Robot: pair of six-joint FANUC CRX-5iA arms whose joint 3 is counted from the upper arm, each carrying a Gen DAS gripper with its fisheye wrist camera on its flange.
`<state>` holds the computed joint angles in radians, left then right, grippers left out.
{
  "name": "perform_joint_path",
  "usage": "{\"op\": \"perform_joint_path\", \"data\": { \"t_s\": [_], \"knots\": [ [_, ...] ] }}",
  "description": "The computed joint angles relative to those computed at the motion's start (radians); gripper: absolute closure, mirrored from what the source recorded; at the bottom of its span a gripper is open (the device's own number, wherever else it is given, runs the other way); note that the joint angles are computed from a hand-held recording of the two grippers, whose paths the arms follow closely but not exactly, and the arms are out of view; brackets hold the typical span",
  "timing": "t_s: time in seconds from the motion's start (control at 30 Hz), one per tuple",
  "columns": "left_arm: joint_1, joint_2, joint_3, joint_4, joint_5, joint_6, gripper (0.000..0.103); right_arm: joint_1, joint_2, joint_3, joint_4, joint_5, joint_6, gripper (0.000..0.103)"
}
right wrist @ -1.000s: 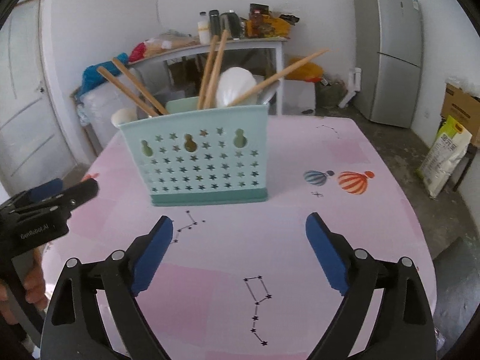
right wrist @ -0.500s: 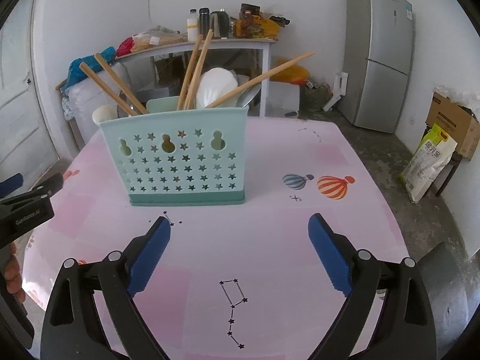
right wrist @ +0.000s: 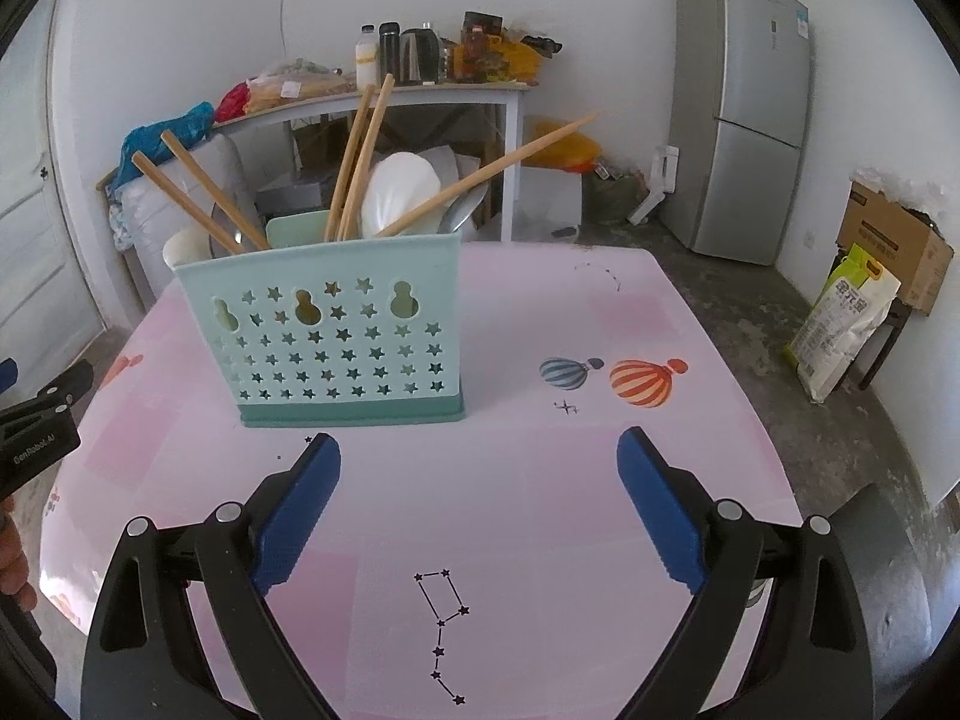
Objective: Organize utensils
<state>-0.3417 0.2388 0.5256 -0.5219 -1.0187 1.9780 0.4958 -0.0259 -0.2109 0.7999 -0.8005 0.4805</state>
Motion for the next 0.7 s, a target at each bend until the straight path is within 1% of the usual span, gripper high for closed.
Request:
{"op": "perform_joint_path", "data": {
  "t_s": [0.17, 0.4, 0.7],
  "knots": [
    [0.010, 0.007, 0.013, 0.032, -0.015, -0.009, 0.009, 0.001, 0.000, -0.001, 0.006, 0.001, -0.005, 0.012],
    [0.020, 0.010, 0.014, 0.059, -0.014, -0.025, 0.009, 0.001, 0.000, 0.002, 0.007, 0.002, -0.002, 0.012],
    [0.017, 0.013, 0.018, 0.060, -0.017, -0.023, 0.009, 0.001, 0.000, 0.003, 0.006, 0.002, 0.000, 0.012]
  ]
}}
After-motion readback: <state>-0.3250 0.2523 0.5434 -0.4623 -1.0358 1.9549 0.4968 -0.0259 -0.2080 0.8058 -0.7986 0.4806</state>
